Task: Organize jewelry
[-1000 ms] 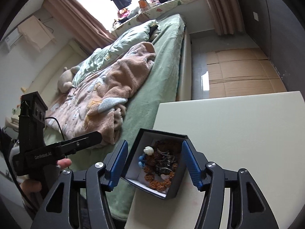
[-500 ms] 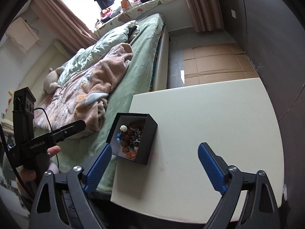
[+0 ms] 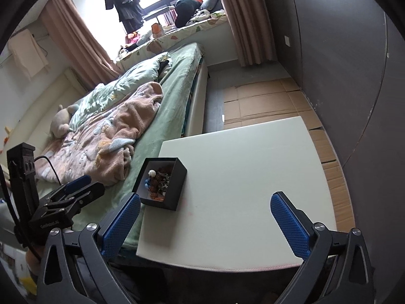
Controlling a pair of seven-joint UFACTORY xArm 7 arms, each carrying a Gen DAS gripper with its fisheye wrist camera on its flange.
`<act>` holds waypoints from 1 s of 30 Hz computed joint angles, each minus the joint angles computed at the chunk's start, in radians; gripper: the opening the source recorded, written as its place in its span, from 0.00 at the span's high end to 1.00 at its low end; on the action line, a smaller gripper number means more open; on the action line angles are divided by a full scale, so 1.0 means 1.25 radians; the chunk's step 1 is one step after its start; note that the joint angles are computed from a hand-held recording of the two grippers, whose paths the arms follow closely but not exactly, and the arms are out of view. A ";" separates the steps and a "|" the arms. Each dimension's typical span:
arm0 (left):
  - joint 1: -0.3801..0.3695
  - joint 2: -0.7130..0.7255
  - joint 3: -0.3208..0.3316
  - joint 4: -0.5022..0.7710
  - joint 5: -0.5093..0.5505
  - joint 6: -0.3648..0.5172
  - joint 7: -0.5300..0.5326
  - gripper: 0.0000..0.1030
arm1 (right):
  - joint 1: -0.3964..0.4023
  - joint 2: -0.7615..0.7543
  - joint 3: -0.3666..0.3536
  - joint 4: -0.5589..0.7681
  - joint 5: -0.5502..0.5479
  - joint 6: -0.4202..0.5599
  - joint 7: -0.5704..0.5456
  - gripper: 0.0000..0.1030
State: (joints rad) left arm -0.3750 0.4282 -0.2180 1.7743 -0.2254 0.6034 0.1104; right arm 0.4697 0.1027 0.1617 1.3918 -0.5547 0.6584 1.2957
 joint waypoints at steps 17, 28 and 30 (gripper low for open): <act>-0.032 -0.174 0.003 -0.290 0.058 -0.214 0.038 0.03 | -0.022 -0.155 0.087 -0.193 -0.083 0.046 0.149 0.00; -0.022 -0.188 0.002 -0.347 0.073 -0.271 0.009 0.03 | -0.015 -0.163 0.108 -0.224 -0.140 0.073 0.207 0.00; -0.020 -0.190 0.002 -0.352 0.074 -0.281 0.000 0.03 | -0.019 -0.171 0.111 -0.235 -0.149 0.067 0.230 0.00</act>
State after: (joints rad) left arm -0.3996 0.1904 -0.2151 1.3345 -0.1323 0.2517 0.1098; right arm 0.4462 -0.1112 0.3004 1.0980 -0.7412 0.7420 1.5829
